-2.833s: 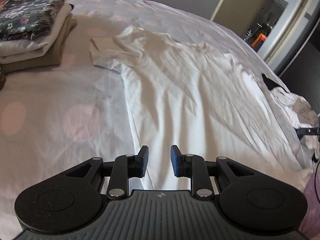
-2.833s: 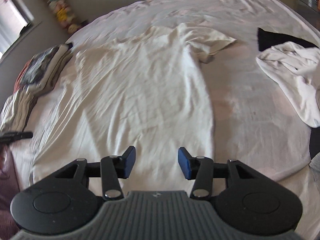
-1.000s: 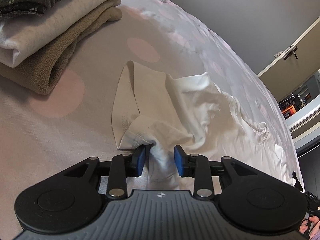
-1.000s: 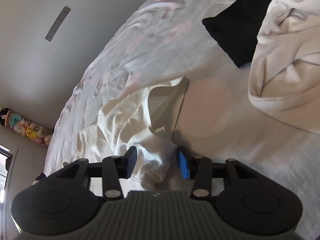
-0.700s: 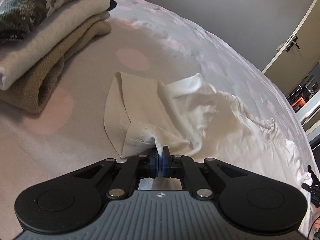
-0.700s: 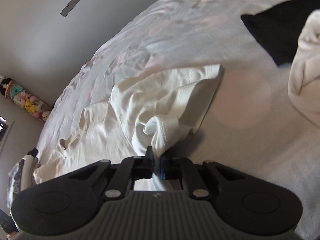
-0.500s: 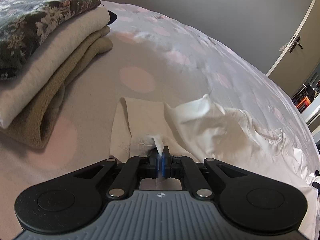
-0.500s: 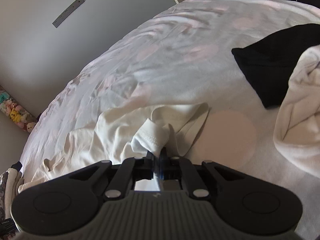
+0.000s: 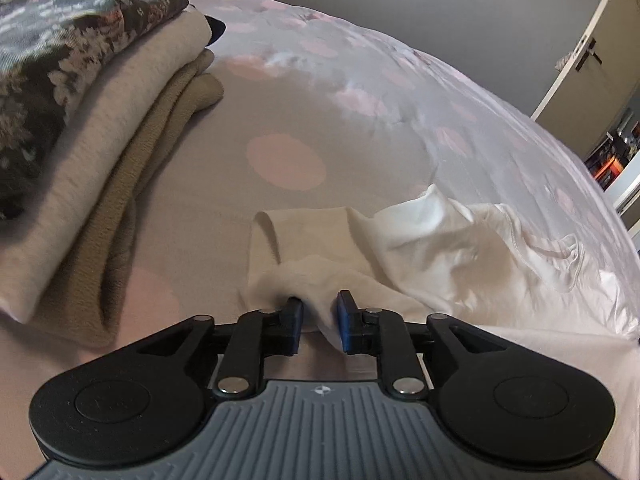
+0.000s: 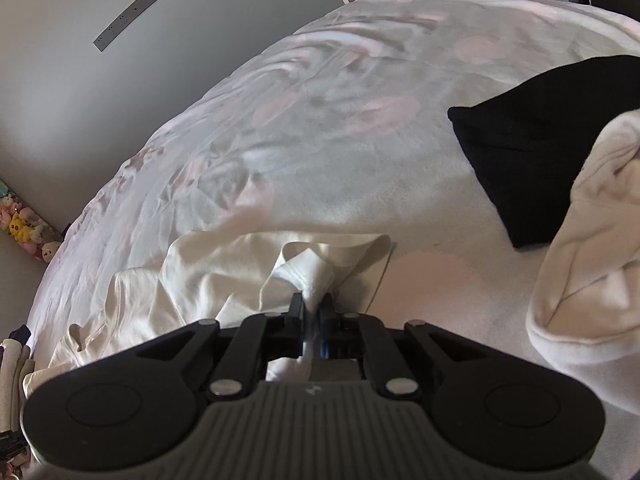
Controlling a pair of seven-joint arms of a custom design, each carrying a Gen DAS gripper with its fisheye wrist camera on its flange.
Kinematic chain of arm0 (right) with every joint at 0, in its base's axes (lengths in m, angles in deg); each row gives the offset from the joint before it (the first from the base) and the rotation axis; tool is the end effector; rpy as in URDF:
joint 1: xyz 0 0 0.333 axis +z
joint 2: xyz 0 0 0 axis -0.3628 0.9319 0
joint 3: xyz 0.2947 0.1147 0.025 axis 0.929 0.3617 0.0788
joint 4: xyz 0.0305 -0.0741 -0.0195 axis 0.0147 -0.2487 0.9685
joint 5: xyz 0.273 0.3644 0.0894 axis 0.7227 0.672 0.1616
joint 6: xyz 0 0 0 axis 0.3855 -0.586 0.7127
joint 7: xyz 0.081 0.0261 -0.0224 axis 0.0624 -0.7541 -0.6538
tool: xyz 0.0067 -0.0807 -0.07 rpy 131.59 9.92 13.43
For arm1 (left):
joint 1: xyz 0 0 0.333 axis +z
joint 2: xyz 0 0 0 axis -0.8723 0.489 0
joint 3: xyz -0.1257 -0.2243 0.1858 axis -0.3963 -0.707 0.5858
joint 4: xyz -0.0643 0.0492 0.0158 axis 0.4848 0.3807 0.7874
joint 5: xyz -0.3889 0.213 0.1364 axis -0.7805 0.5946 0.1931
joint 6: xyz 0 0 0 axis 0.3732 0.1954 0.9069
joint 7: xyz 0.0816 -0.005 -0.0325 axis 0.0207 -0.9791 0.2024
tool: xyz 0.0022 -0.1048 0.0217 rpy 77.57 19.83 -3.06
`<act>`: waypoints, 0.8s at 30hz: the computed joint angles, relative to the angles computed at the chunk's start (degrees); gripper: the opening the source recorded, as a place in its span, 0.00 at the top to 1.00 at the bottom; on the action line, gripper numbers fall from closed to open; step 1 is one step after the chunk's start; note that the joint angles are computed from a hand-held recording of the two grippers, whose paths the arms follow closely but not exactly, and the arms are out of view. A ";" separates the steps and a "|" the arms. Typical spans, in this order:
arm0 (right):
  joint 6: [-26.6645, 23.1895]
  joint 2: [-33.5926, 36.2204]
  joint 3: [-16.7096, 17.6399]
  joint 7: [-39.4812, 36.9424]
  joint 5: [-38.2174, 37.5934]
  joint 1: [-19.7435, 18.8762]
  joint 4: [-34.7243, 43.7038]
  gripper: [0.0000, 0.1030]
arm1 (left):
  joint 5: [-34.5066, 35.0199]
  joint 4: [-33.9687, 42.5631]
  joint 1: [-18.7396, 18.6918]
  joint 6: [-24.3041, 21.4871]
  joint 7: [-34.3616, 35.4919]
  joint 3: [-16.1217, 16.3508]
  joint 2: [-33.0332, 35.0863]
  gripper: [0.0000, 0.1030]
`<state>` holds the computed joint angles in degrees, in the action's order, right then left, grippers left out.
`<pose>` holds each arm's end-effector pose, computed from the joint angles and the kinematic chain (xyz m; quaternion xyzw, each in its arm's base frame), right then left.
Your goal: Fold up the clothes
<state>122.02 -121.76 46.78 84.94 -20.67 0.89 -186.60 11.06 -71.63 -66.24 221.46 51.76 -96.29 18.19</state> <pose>0.4283 -0.0499 0.3792 -0.5060 0.7602 -0.1353 0.3844 0.4026 -0.1733 0.4005 -0.7375 0.5849 -0.2935 0.1668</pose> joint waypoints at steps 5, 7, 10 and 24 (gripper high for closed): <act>-3.77 -2.25 4.47 -1.31 -2.84 -6.18 1.01 0.67 | 5.57 0.84 1.79 -3.12 4.53 -1.05 -4.13 0.55; -4.00 -1.38 5.30 -2.50 -3.26 -5.80 2.70 0.67 | 6.58 2.88 2.12 -1.39 6.42 -1.25 -2.20 0.52; -4.09 1.08 5.52 -4.88 -3.24 -3.26 5.84 0.65 | 7.48 8.06 3.02 0.03 8.16 -2.19 3.70 0.48; -4.88 23.54 -4.74 -26.00 16.06 19.59 24.00 0.44 | 11.35 24.95 -1.51 1.28 13.40 2.21 29.01 0.47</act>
<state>117.13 -98.23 42.04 58.93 -4.61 20.48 -162.60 22.41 -46.68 -67.76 222.74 65.16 -94.09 47.19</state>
